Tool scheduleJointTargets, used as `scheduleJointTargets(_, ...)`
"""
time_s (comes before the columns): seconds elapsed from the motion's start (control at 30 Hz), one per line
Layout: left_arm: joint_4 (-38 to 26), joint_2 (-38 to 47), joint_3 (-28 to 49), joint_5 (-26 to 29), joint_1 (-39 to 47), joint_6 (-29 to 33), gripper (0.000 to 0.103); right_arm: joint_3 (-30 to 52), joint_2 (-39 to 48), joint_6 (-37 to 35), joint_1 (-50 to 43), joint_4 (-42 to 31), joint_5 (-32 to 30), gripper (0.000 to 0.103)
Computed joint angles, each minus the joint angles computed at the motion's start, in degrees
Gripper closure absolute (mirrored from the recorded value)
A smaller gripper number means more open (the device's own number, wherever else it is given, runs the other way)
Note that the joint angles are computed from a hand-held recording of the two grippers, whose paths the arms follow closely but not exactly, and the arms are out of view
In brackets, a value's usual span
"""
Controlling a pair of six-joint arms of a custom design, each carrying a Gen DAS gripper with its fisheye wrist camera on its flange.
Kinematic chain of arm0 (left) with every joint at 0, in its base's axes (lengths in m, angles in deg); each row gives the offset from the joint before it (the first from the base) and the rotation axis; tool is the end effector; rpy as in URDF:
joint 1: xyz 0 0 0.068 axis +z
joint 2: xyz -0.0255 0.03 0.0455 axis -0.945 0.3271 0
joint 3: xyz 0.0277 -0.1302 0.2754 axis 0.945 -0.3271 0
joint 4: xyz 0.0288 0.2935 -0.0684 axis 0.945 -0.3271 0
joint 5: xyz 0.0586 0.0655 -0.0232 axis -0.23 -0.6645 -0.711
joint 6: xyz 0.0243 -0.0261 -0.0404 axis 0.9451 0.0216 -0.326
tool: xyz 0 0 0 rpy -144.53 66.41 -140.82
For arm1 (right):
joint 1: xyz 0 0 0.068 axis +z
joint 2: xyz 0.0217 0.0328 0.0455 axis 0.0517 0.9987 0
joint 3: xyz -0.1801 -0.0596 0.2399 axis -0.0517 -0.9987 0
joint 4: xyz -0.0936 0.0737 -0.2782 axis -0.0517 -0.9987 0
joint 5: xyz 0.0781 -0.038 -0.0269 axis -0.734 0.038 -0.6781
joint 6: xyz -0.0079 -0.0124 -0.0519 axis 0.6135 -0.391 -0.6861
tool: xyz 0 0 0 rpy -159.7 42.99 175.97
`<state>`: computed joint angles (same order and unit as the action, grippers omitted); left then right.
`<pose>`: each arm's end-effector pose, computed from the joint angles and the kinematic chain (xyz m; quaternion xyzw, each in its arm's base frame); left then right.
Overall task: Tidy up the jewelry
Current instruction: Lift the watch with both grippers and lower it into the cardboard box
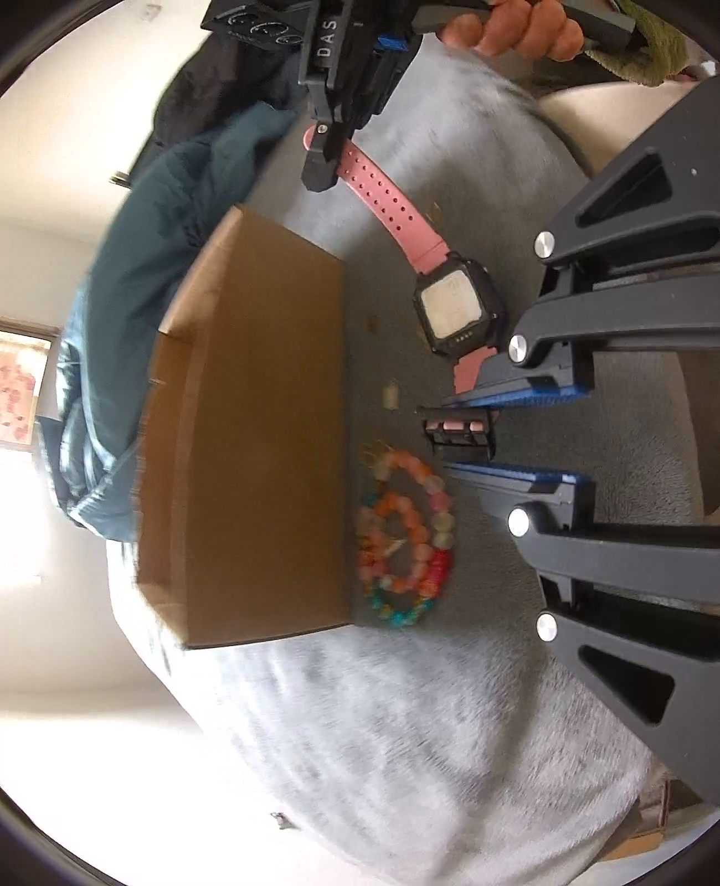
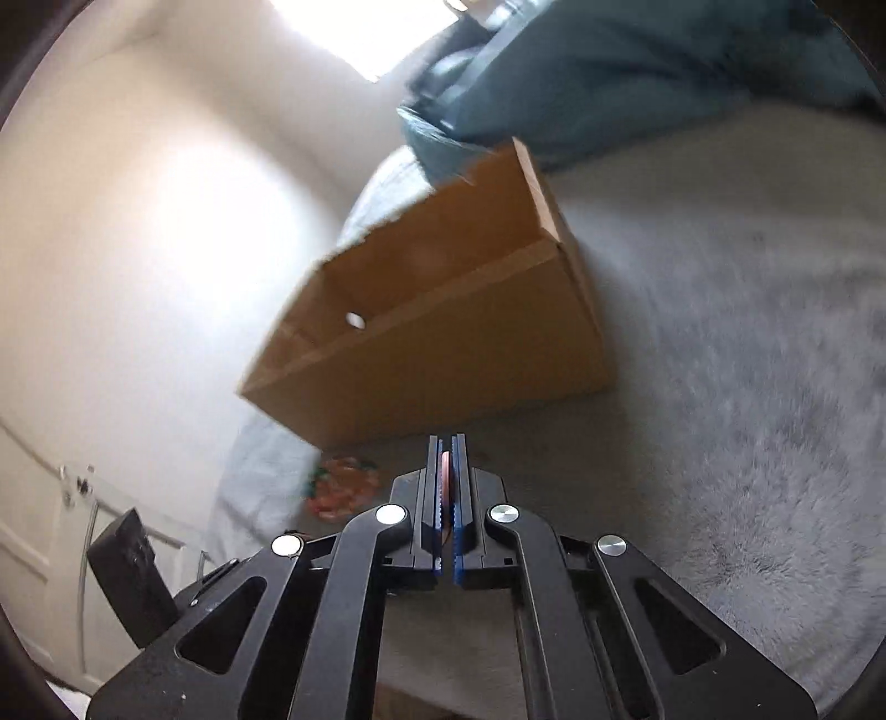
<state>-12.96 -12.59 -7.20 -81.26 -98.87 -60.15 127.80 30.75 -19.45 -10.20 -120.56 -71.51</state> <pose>0.1879 -0.0867 0.2312 -0.0952 0.9301 -0.0285 0.3537 0.3086 -0.0441 0.2564 -0.1134 0.8875 0.3632 0.2601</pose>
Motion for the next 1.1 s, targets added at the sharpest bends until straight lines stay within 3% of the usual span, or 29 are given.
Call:
scheduleJointTargets(0.17,-5.2,-6.2,5.0,-0.6,0.5,1.0,0.087,5.9,-3.3,-1.1,0.6,-4.4,-3.8,0.102)
scheduleJointTargets(0.3,-4.5,-4.1,12.3,3.0,7.5,8.1,0.086,12.5,-1.6,1.7,3.4,-2.8,-4.9,0.102)
scheduleJointTargets(0.43,-2.3,4.9,20.7,9.7,17.3,12.7,0.087,20.7,5.1,5.1,9.4,-0.1,-2.4,0.102)
scheduleJointTargets(0.63,-9.3,32.0,42.1,23.6,31.0,12.7,0.087,38.0,22.1,7.6,18.1,-0.8,5.8,0.102)
scheduleJointTargets(0.83,-14.3,49.8,58.1,20.1,32.3,15.1,0.087,55.7,39.1,10.4,23.5,-5.0,15.8,0.102)
scheduleJointTargets(0.97,-15.9,55.6,63.5,17.2,32.1,17.3,0.087,68.6,48.6,11.1,24.6,-11.3,20.4,0.098)
scheduleJointTargets(1.1,-14.9,55.6,62.9,15.7,31.5,20.4,0.085,66.1,47.4,9.6,24.6,-9.6,24.8,0.085)
